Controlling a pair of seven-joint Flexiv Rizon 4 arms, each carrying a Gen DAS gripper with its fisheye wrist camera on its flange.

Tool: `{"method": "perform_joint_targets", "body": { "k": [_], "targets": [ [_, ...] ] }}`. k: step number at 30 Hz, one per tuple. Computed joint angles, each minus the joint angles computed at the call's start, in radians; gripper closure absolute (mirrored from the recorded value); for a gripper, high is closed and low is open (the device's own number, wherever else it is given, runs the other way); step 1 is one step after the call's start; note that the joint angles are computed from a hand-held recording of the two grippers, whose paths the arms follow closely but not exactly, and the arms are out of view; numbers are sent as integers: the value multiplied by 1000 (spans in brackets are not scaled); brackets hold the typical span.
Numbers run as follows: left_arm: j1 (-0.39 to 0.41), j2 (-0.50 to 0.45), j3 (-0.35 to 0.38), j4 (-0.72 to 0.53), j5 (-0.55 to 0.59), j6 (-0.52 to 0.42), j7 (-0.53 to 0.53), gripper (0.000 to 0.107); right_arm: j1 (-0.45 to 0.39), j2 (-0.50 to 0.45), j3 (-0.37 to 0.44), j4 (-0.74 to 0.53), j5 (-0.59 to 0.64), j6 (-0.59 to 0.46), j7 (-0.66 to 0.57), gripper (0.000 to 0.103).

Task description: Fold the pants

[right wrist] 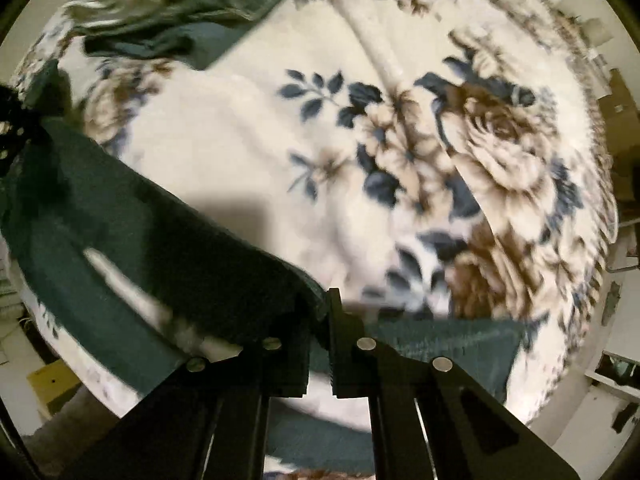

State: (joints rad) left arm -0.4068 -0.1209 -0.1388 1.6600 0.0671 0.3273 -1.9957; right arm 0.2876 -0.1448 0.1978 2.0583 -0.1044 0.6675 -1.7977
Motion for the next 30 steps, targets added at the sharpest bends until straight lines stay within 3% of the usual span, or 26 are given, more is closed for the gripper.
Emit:
{"method": "perform_joint_targets", "body": {
  "k": [4, 8, 10, 13, 15, 16, 17, 19, 21, 24, 26, 27, 30],
  "targets": [
    [-102, 193, -35, 181, -24, -14, -316, 101, 3, 176, 43, 181, 23, 37, 46, 95],
    [-141, 229, -118, 289, -62, -13, -529, 101, 55, 342, 101, 347, 84, -33, 118, 95],
    [-170, 229, -132, 363, -113, 33, -604, 101, 84, 355, 101, 407, 113, -56, 148, 95],
    [-188, 184, -135, 420, -145, 93, -648, 99, 114, 317, 106, 477, 100, -8, 205, 94],
    [-186, 158, -125, 424, -160, 97, -654, 99, 125, 268, 90, 473, 122, -7, 227, 86],
    [-184, 157, -118, 426, -172, 105, -658, 99, 125, 245, 74, 454, 166, -23, 214, 72],
    [-181, 164, -110, 422, -177, 111, -670, 99, 119, 241, 60, 436, 211, -46, 197, 49],
    [-176, 177, -110, 392, -158, 88, -695, 95, 89, 284, 28, 401, 325, -94, 161, 19],
    [-173, 192, -116, 355, -138, 54, -733, 94, 53, 342, -1, 379, 382, -150, 164, 16],
    [-170, 193, -129, 302, -125, 1, -784, 83, -49, 441, -69, 359, 432, -214, 273, 16],
    [-172, 179, -135, 270, -119, -19, -806, 49, -138, 467, -119, 349, 418, -216, 397, 16],
    [-173, 167, -137, 259, -118, -9, -818, 9, -183, 462, -144, 344, 407, -200, 457, 16],
    [-188, 102, -156, 192, -65, -7, -838, 4, -270, 368, -205, 308, 390, -106, 561, 16]
  ]
}}
